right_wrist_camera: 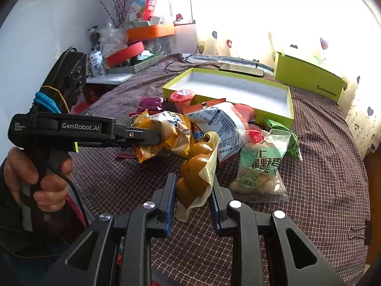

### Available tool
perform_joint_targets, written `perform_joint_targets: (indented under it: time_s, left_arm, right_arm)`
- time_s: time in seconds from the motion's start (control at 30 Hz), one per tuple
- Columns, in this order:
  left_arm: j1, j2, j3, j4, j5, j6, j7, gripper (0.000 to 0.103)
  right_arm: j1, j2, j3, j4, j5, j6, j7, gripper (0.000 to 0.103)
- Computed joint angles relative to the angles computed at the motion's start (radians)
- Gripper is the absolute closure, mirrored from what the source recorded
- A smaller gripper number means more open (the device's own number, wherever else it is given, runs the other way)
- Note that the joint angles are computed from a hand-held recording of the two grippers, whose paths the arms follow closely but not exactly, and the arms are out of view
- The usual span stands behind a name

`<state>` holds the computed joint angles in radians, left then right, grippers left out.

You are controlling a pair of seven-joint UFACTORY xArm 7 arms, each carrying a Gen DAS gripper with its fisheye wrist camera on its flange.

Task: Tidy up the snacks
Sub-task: 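Carry both snacks into the yellow box tray and open both tools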

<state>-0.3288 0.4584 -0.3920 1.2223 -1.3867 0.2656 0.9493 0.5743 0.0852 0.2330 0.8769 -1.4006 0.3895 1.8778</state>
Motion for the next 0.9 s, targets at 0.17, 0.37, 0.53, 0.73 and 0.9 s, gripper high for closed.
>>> perform_joint_targets:
  time_s: [0.17,0.37,0.53,0.73,0.9]
  left_arm:
    - [-0.010,-0.058,0.001,-0.034,-0.114,-0.048,0.127,0.064]
    - [-0.073,-0.097,0.050,-0.030,-0.209,-0.098,0.251,0.064]
    - [-0.126,-0.099,0.083,0.000,-0.218,-0.161,0.300,0.064]
    - [-0.142,-0.077,0.081,0.053,-0.142,-0.244,0.282,0.064]
    - [-0.130,-0.051,0.062,0.086,-0.001,-0.277,0.182,0.064]
  right_arm:
    - [-0.004,-0.017,0.000,0.005,-0.022,0.014,0.016,0.080]
    - [-0.026,-0.032,-0.001,0.018,-0.066,0.022,0.052,0.080]
    - [-0.044,-0.033,-0.005,0.034,-0.091,0.021,0.067,0.080]
    - [-0.062,-0.024,-0.012,0.069,-0.106,0.015,0.046,0.080]
    - [-0.077,-0.011,-0.025,0.105,-0.104,0.005,0.011,0.080]
